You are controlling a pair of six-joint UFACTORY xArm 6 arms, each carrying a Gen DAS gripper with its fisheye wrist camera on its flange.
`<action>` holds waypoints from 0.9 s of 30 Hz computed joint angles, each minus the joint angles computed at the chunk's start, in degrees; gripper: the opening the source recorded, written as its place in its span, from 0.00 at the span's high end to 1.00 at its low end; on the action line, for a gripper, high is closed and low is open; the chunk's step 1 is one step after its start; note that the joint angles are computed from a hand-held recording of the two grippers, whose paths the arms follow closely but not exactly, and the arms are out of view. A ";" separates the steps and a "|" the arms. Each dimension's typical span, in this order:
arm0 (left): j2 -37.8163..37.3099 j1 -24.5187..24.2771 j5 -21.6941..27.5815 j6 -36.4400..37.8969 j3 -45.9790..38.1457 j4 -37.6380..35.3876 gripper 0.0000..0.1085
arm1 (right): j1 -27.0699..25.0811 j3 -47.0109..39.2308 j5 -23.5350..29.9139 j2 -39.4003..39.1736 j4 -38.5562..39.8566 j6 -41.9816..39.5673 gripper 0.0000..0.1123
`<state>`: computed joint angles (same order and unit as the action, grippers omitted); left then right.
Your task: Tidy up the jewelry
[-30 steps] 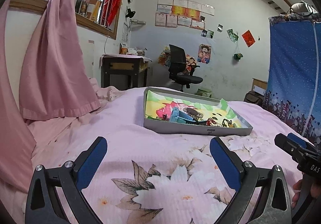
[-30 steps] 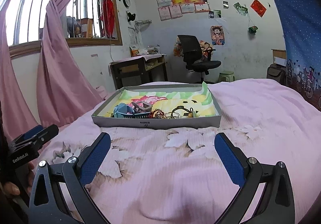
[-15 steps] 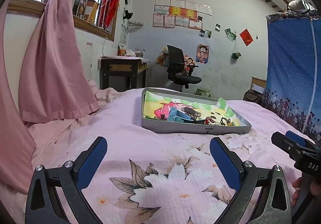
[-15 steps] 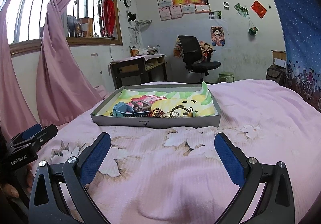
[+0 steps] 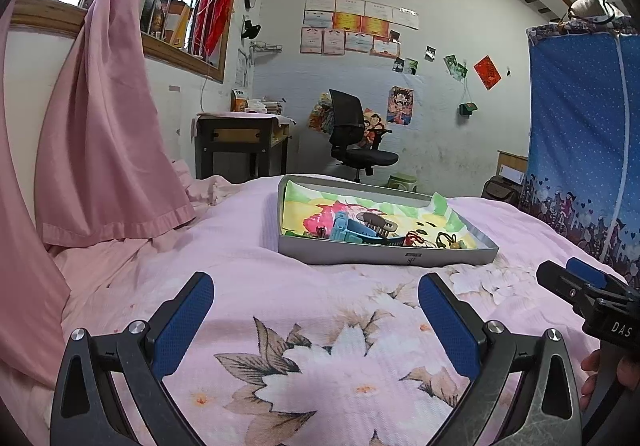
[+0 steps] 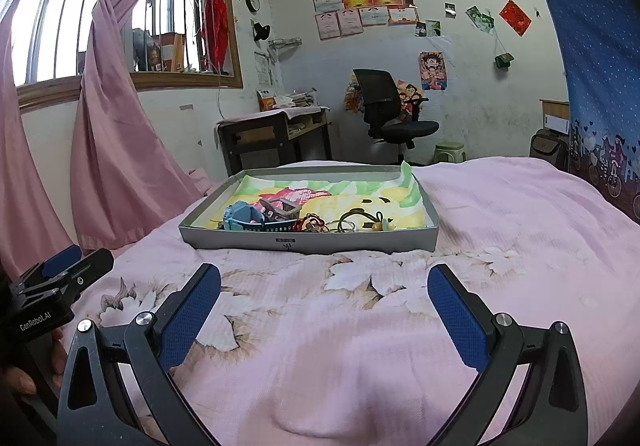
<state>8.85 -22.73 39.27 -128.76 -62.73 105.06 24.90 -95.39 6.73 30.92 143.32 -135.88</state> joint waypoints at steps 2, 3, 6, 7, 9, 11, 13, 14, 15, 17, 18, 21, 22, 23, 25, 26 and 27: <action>0.10 0.04 -0.08 0.26 -0.16 -0.16 0.05 | 0.04 -0.01 -0.06 -0.08 0.54 -0.52 0.09; 0.18 0.01 -0.14 0.26 -0.23 -0.08 0.05 | -0.01 0.04 0.00 -0.07 0.49 -0.50 0.09; 0.23 -0.17 -0.08 0.38 -0.30 -0.15 0.05 | 0.00 0.04 0.00 -0.07 0.44 -0.46 0.09; 0.20 -0.17 -0.10 0.32 -0.26 -0.14 0.05 | 0.00 0.04 -0.05 -0.07 0.36 -0.41 0.09; 0.23 -0.29 -0.02 0.40 -0.33 -0.22 0.05 | 0.04 0.01 -0.08 -0.11 0.60 -0.59 0.09; 0.17 -0.23 -0.08 0.38 -0.27 -0.16 0.05 | -0.01 0.06 0.00 -0.12 0.54 -0.55 0.09; 0.25 -0.29 -0.06 0.44 -0.34 -0.17 0.05 | 0.02 0.01 -0.07 -0.11 0.57 -0.57 0.09; 0.19 -0.28 -0.11 0.51 -0.31 -0.18 0.05 | 0.00 0.00 -0.07 -0.09 0.53 -0.54 0.09; 0.25 -0.34 -0.10 0.62 -0.38 -0.23 0.05 | 0.00 -0.01 -0.10 -0.07 0.51 -0.54 0.09; 0.32 -0.36 -0.12 0.66 -0.51 -0.29 0.05 | 0.01 -0.04 -0.18 -0.06 0.36 -0.39 0.09; 0.42 -0.43 -0.06 0.71 -0.61 -0.37 0.05 | -0.06 -0.05 -0.12 -0.02 0.27 -0.32 0.09; 0.38 -0.42 -0.06 0.74 -0.58 -0.38 0.05 | 0.02 -0.07 -0.17 -0.04 0.21 -0.24 0.09; 0.43 -0.43 -0.10 0.80 -0.64 -0.43 0.05 | -0.05 -0.04 -0.10 -0.03 0.13 -0.20 0.09; 0.34 -0.37 -0.14 0.74 -0.54 -0.36 0.05 | 0.02 -0.08 -0.18 -0.05 0.16 -0.21 0.09; 0.33 -0.58 -0.10 0.86 -0.47 -0.51 0.05 | 0.01 -0.07 -0.19 -0.05 0.06 -0.13 0.09; 0.38 -0.65 -0.11 0.99 -0.52 -0.66 0.05 | -0.02 -0.06 -0.15 -0.05 0.08 -0.18 0.09; 0.47 -0.70 -0.13 1.08 -0.62 -0.72 0.05 | 0.00 -0.07 -0.18 -0.06 0.12 -0.20 0.09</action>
<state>9.33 -23.43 39.13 -127.69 -63.35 104.34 24.91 -95.46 6.55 30.86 143.44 -136.08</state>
